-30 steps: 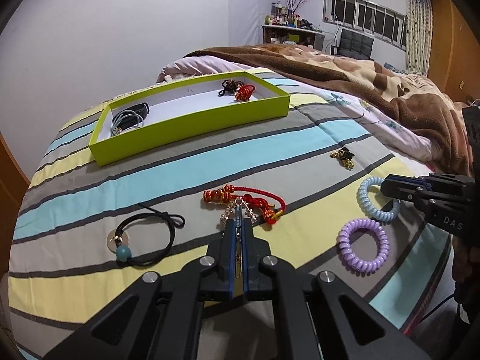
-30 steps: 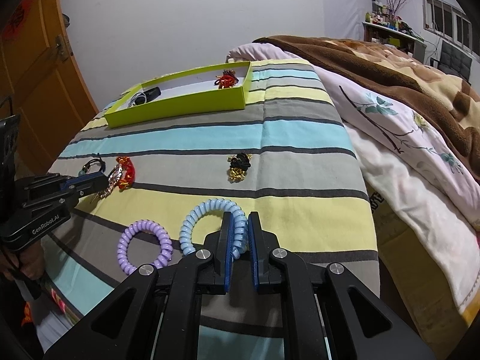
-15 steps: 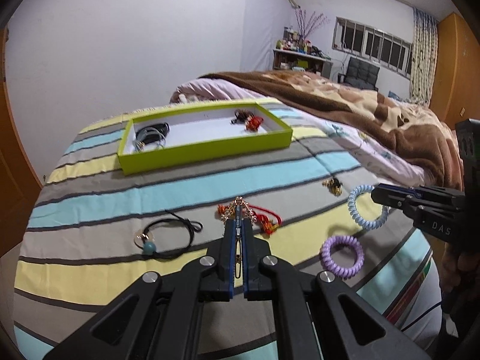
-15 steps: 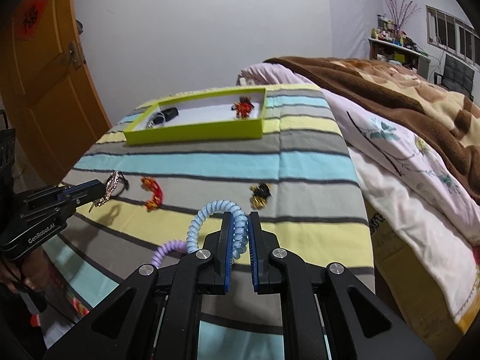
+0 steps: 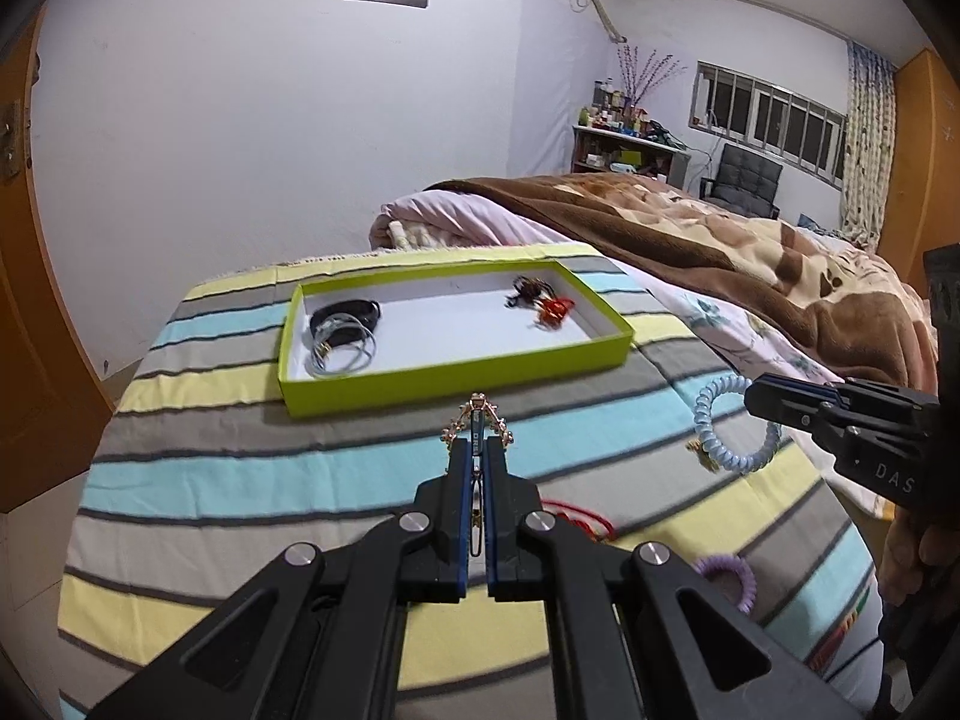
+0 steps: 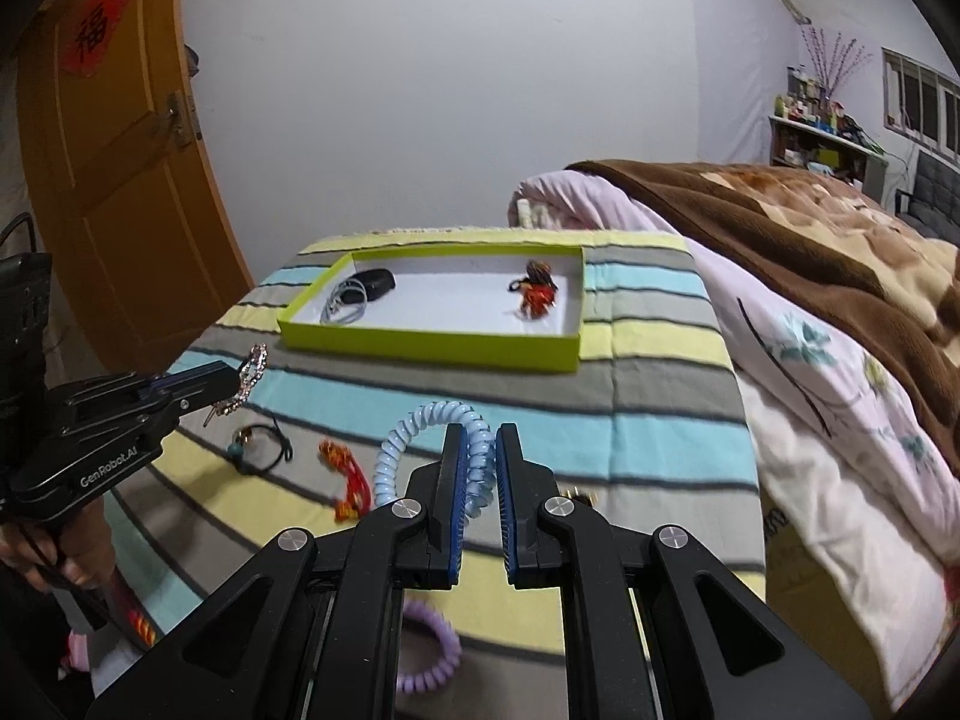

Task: Organize jewelry
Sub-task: 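Carry both items into the lime-green box and open both tools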

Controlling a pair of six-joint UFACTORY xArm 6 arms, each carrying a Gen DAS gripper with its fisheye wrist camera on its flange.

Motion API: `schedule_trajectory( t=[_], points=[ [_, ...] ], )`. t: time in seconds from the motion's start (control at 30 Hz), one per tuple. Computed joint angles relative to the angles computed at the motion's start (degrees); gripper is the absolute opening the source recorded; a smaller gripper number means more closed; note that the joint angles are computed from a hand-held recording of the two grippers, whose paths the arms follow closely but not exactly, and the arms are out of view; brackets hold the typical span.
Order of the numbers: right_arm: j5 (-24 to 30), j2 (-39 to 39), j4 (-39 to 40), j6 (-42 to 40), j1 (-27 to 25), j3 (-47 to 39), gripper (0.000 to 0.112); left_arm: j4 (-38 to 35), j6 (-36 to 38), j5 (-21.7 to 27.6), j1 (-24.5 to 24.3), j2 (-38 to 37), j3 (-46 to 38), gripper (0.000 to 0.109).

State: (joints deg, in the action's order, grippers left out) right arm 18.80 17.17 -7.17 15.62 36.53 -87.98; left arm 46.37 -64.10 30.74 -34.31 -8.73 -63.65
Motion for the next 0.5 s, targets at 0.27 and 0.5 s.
schedule_trajectory(
  t=[0.27, 0.5],
  points=[
    [5.4, 10.7, 3.6, -4.7, -0.9, -16.9, 0.010, 0.4, 2.1, -0.9, 4.0, 3.4, -4.5, 0.003],
    [12.0, 23.0, 3.8, -6.4, -1.7, -36.1, 0.010, -1.3, 5.3, -1.4, 7.6, 7.9, -9.3, 0.003]
  ],
)
